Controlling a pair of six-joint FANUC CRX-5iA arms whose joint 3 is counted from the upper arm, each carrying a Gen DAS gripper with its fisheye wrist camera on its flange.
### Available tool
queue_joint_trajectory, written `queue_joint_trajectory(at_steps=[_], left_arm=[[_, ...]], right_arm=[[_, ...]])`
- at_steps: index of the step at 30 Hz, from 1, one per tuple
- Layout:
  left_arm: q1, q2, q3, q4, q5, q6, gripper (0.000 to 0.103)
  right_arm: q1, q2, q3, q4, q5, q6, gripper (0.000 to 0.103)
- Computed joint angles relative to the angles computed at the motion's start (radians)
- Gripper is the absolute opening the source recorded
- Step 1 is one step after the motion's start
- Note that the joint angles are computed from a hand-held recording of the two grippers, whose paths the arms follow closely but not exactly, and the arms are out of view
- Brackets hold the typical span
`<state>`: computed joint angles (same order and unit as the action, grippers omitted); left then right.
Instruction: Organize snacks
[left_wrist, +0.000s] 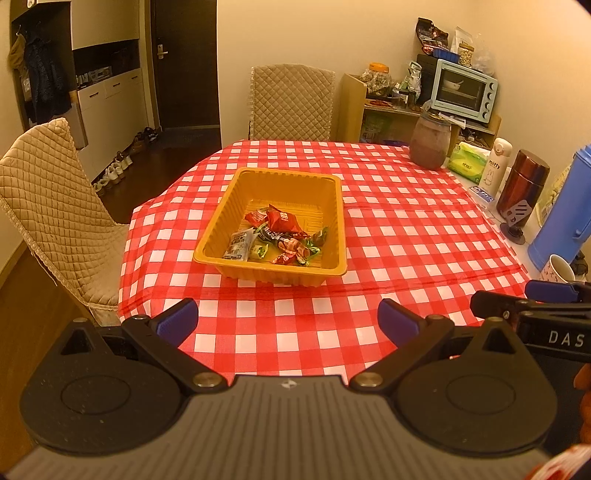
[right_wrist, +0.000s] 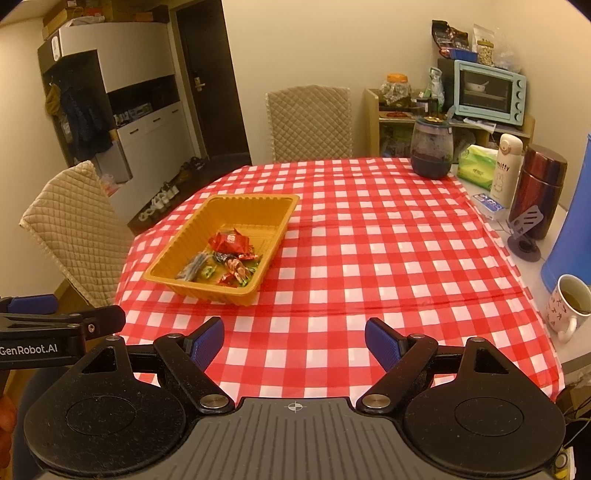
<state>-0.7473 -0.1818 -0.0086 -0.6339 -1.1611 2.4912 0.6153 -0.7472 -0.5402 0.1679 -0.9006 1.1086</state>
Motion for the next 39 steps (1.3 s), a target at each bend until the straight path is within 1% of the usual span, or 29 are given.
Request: queue_joint_trajectory(at_steps=[39], left_arm=[[0.001, 0.008, -0.001, 0.01, 0.007, 0.005, 0.103]], right_arm=[[-0.006, -0.002, -0.009, -0.004, 0.007, -0.003, 0.083]])
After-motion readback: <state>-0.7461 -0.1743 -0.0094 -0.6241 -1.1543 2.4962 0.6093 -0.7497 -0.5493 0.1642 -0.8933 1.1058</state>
